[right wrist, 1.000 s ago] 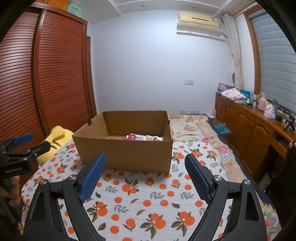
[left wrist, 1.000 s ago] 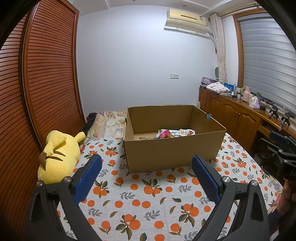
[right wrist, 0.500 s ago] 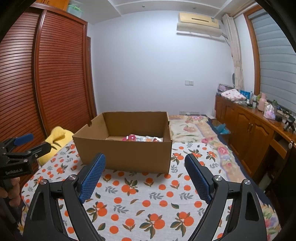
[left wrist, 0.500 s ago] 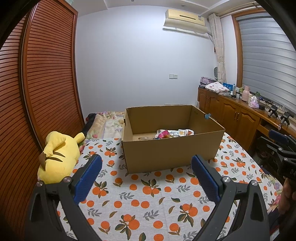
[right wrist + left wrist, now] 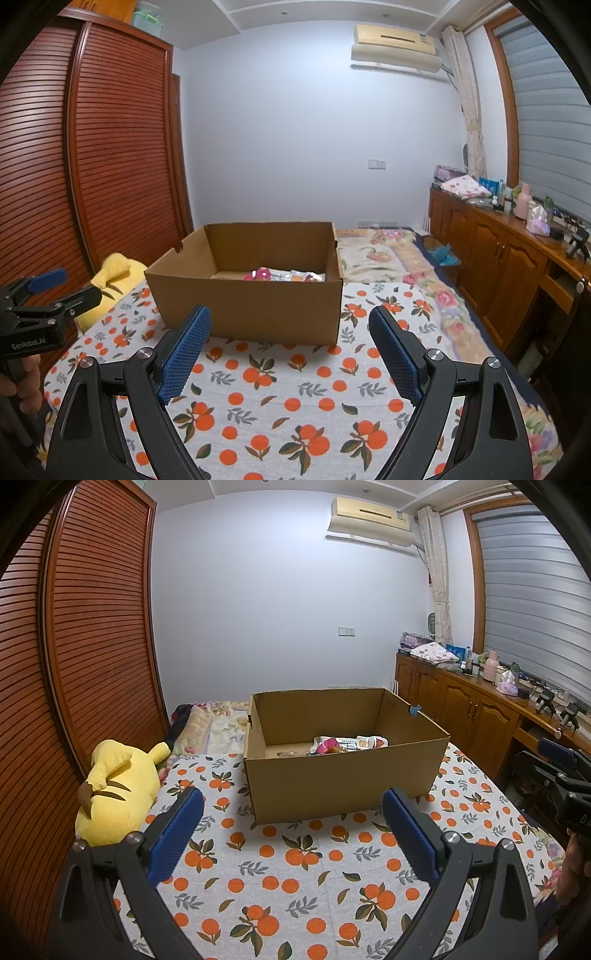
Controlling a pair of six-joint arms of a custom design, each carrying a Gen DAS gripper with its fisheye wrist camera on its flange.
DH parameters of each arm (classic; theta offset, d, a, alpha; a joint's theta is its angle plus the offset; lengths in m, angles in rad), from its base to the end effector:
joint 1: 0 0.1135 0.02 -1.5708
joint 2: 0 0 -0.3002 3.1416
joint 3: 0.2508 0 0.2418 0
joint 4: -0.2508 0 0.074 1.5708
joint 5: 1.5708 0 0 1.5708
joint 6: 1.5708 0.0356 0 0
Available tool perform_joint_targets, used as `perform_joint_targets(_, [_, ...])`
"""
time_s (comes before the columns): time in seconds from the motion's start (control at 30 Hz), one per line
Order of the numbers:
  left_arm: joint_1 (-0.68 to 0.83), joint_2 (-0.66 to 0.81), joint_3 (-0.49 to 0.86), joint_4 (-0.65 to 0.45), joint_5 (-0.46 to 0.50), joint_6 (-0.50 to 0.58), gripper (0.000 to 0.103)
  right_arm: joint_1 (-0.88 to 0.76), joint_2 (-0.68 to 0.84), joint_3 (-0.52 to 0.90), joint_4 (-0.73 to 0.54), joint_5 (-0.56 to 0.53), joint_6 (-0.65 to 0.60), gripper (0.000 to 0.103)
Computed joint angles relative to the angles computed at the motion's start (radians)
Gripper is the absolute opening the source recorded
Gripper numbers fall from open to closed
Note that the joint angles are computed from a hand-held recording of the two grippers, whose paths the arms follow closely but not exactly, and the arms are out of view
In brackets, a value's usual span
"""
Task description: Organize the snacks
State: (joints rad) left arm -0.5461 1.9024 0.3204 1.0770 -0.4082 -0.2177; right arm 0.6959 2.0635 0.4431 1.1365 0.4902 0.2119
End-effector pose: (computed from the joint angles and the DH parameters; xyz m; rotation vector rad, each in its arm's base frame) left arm 0.2368 -0.1274 0.1108 0.0868 2.0295 -0.0560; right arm 0.2438 0.1818 0.0920 -0.1833 1.9862 0.0791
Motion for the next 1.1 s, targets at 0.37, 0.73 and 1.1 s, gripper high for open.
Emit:
perform_joint_targets(0.37, [-0.001,0.003,-0.002,0.004,-0.002,-0.001,0.098,-0.003,0.001,-0.001,0.003,-0.002,0.001,0.090])
perform_joint_targets(0.73, [0.002,0.011,-0.012,0.025,0.000,0.001,0.098,-0.006,0.003,-0.004,0.010,-0.005,-0.001,0.090])
perform_joint_targets(1.1, [0.002,0.015,-0.013,0.029,0.002,0.001,0.098,-0.008,0.003,-0.005,0.009,-0.007,0.003,0.090])
